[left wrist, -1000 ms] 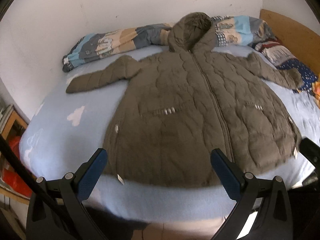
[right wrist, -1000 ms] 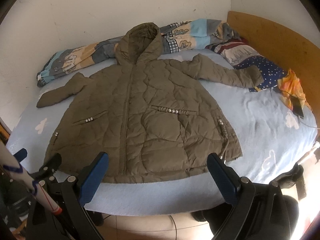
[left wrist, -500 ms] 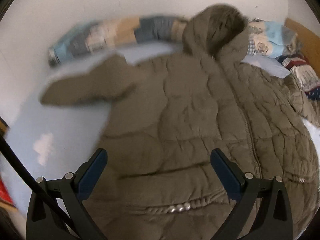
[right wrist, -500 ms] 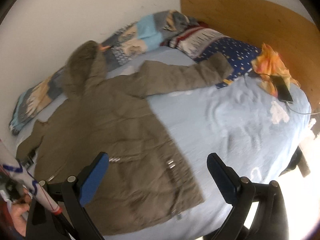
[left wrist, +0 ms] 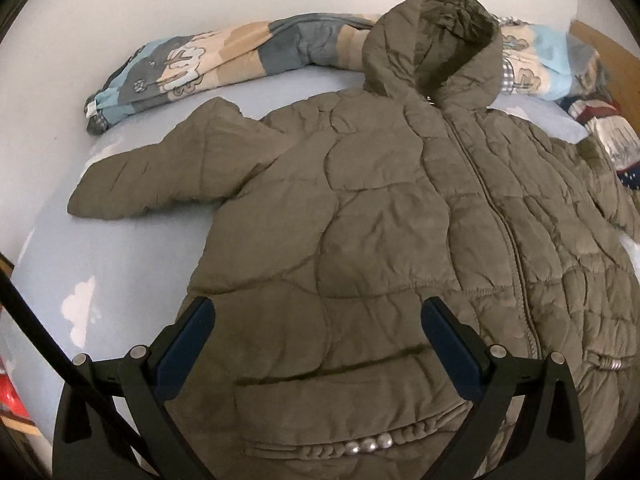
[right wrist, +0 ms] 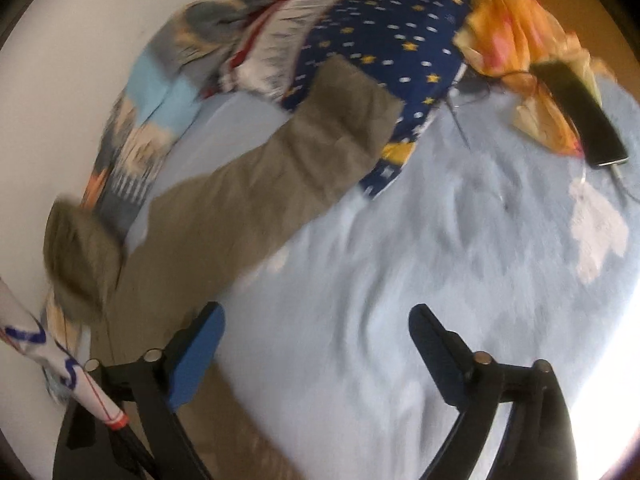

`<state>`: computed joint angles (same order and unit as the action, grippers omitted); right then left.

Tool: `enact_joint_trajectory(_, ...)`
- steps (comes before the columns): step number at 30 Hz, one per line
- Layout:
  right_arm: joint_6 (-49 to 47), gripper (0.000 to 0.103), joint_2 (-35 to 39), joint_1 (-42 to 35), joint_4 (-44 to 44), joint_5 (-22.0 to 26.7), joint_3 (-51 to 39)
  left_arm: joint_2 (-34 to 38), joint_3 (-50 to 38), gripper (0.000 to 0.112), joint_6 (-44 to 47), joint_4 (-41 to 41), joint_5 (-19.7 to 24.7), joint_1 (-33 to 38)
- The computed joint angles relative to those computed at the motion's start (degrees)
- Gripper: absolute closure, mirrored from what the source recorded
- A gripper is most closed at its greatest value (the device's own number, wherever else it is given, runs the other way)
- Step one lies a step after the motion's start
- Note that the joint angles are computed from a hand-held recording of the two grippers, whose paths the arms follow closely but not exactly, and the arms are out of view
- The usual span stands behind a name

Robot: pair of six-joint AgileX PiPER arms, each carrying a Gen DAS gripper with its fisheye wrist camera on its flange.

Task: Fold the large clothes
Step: 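Grasp the jacket sleeve cuff with the right gripper and lift it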

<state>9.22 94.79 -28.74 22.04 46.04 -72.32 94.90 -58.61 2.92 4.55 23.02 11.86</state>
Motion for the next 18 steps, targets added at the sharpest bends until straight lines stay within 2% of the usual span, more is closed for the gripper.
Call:
enact_joint_trajectory(5,-1.1,0.022,9.0,-3.0,2.4,-4.5,-7.2,0.6,-0.1,0.01,3.8,-1.8,-0.8,0.3)
enact_joint_trajectory(8,-0.5,0.029,13.6,-4.8,2.8,-6.1,-11.3,0.2,1.0,0.01,1.0,1.5,-2.6,-0.3)
enact_joint_trajectory(9,0.0,0.036,14.7,-5.3,2.6,-7.0,-12.2,0.2,1.1,0.01,0.5,2.0,-2.9,-0.4)
enact_joint_trajectory(14,-2.6,0.04,20.1,-7.6,6.8,-9.2,-16.8,0.5,1.4,0.01,-0.8,3.4,-3.8,-0.4)
enact_joint_trajectory(18,-2.3,0.046,24.3,-7.4,5.4,-8.3,-21.7,1.3,1.0,0.01,-3.0,5.3,-3.7,-0.7)
